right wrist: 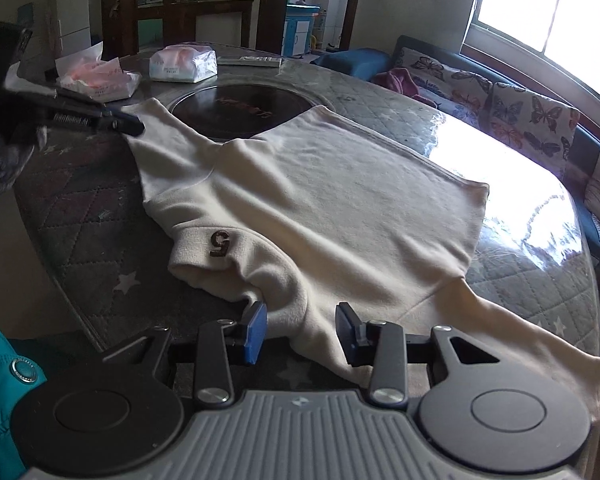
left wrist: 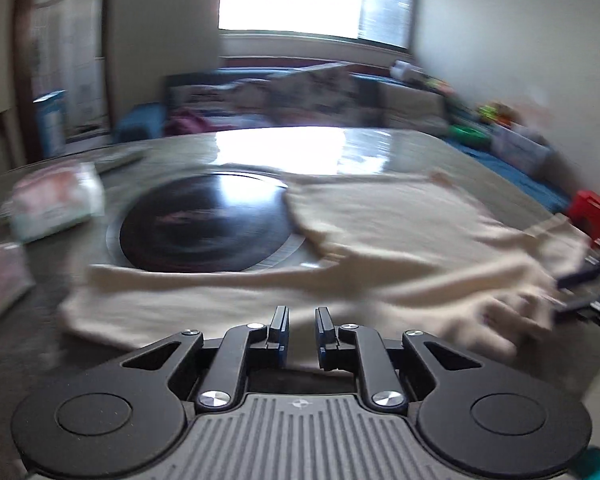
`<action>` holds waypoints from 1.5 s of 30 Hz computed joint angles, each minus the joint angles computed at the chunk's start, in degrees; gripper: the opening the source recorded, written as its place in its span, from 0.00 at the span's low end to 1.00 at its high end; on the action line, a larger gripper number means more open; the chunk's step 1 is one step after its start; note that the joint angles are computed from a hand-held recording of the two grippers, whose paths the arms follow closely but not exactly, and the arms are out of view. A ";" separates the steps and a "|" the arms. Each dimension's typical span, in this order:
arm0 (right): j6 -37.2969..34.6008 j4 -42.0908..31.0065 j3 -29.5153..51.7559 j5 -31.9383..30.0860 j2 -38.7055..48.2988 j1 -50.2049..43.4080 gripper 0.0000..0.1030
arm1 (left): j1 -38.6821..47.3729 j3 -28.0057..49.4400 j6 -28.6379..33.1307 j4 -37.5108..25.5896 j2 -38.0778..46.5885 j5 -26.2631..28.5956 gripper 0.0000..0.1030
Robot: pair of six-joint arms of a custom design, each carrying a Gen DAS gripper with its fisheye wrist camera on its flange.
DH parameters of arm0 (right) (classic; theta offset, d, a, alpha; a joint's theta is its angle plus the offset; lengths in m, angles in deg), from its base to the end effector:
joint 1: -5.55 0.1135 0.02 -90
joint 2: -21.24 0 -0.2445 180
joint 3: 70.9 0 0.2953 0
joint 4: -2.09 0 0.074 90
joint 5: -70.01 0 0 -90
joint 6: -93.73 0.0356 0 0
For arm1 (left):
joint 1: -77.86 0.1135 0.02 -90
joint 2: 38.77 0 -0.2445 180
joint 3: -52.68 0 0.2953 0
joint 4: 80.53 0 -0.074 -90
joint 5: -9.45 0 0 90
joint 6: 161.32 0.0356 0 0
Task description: Fold clothes
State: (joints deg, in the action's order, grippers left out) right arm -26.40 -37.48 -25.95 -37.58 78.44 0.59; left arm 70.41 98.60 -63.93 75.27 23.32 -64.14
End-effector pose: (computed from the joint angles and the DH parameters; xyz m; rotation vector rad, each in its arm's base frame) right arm 0.2429 -0.0103 0.1715 -0.6530 2.3308 0.1044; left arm 0.2680 -0.0452 0.1773 0.4406 2.2183 -0.3259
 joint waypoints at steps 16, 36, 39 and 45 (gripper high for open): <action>5.26 -1.64 -0.90 -6.17 2.40 -1.47 0.20 | -11.70 3.32 -2.78 -6.99 4.22 4.49 0.35; 13.05 4.61 -2.77 -8.26 2.41 -2.77 0.03 | -12.69 6.71 -9.53 -7.32 8.47 5.85 0.06; 10.92 2.15 -2.86 -10.29 -0.50 -4.03 0.03 | -10.80 6.39 -7.13 -8.88 6.35 9.39 0.06; 4.45 -4.62 -1.27 -12.12 -2.11 -6.03 0.03 | -8.29 7.53 -1.63 -13.93 7.75 12.67 0.06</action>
State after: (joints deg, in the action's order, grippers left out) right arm -21.95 -42.10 -27.22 -49.69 76.33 -5.44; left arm 62.12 106.14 -65.55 61.34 31.07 -51.47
